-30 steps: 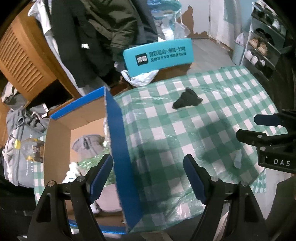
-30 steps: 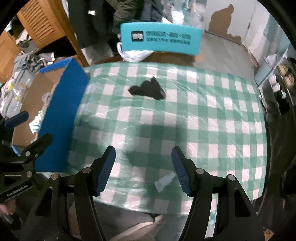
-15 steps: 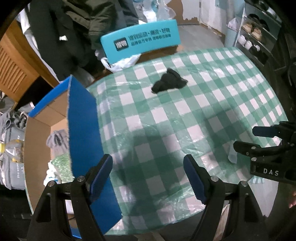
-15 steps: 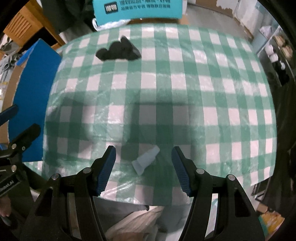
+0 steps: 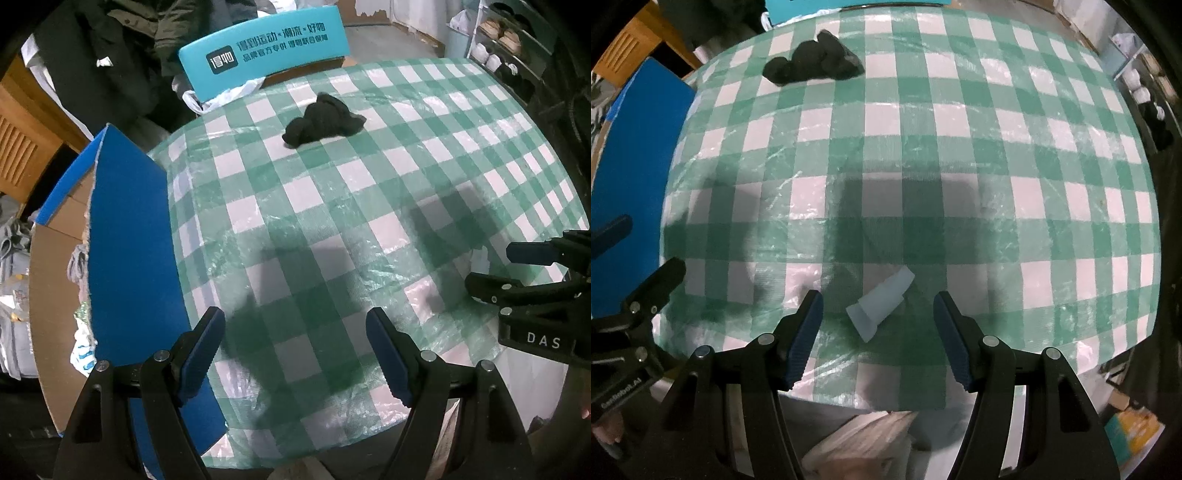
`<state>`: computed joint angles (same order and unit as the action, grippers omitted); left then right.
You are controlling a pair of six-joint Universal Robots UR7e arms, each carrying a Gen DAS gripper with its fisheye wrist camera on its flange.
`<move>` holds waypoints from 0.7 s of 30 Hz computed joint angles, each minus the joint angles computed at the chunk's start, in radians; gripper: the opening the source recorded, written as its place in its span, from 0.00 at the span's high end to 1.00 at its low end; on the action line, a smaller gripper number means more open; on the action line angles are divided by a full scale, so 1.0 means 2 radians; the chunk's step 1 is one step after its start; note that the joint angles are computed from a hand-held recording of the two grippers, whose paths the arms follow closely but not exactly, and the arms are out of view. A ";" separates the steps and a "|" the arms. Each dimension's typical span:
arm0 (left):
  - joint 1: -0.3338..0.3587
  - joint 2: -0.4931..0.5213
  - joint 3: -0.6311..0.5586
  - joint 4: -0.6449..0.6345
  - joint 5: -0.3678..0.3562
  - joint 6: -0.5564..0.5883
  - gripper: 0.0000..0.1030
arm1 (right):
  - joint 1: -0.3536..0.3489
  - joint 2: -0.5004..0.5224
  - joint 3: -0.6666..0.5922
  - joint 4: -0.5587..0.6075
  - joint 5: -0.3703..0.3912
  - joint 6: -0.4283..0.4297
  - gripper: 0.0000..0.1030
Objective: Organize soft objects
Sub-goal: 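Move right tool to the white plastic piece while left tool moves toward black cloth, then close the right tool on the small white plastic piece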
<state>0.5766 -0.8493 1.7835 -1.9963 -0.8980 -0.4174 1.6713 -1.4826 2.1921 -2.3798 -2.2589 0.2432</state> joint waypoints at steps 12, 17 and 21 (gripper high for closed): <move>0.007 0.005 0.000 0.005 -0.005 -0.004 0.22 | -0.013 0.022 0.007 -0.015 -0.015 0.002 0.50; 0.007 0.005 0.000 0.004 -0.005 -0.004 0.22 | -0.006 0.031 0.006 -0.021 -0.026 -0.004 0.65; 0.009 0.005 -0.001 0.003 -0.006 -0.004 0.22 | 0.002 0.048 0.002 -0.025 -0.033 -0.004 0.84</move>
<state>0.5944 -0.8393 1.7819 -1.9897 -0.9093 -0.4257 1.6750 -1.3870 2.1954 -2.4288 -2.3256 0.2348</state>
